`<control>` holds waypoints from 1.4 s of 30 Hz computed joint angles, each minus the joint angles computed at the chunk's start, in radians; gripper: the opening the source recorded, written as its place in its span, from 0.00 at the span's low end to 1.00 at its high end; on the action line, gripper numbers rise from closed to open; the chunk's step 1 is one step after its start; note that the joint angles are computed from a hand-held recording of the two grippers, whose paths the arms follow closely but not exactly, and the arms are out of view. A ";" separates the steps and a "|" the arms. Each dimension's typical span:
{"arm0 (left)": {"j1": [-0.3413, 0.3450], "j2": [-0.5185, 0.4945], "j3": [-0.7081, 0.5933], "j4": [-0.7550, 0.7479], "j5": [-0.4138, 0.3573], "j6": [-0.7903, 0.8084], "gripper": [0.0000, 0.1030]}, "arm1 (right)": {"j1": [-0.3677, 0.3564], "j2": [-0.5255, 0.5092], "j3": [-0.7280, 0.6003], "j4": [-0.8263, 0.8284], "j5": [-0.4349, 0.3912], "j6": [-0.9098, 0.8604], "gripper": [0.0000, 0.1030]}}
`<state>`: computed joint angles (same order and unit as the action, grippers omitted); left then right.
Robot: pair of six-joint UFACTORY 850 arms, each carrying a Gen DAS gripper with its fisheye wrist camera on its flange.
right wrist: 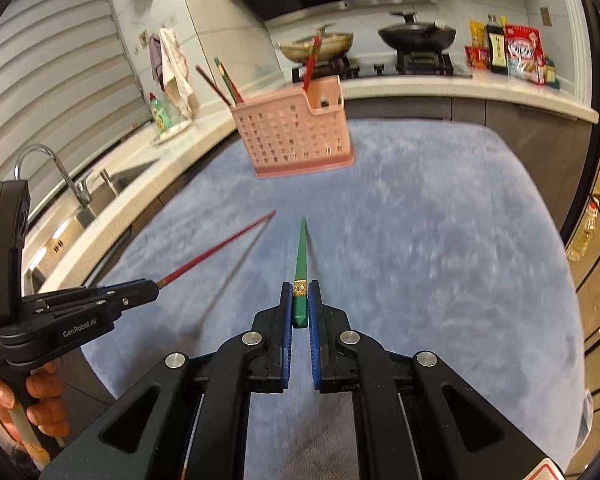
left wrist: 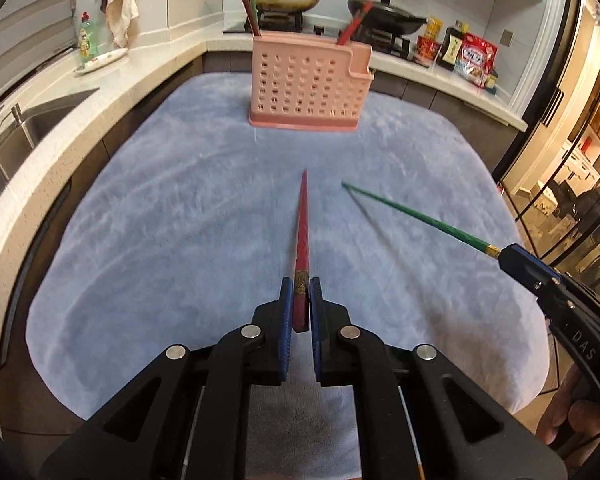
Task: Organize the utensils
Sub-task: 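Lift both chopsticks into the pink caddy while both tools open to release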
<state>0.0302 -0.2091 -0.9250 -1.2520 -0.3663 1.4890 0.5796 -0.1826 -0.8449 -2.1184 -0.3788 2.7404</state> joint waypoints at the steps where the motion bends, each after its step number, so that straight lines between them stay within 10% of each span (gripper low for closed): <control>1: 0.002 0.006 -0.008 -0.009 -0.006 0.003 0.07 | -0.006 0.009 -0.005 0.001 -0.006 -0.012 0.07; 25: -0.022 -0.107 -0.391 -0.154 -0.024 0.004 0.07 | -0.156 -0.043 -0.283 -0.302 -0.022 0.147 0.07; 42: -0.070 -0.315 -0.826 -0.215 0.039 -0.062 0.07 | -0.278 -0.301 -0.748 -0.430 0.047 0.296 0.07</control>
<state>-0.0394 -0.5238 -1.7505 -1.4673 -0.3274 1.4266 0.3016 -0.4840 -1.5930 -2.5487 -0.3322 3.0361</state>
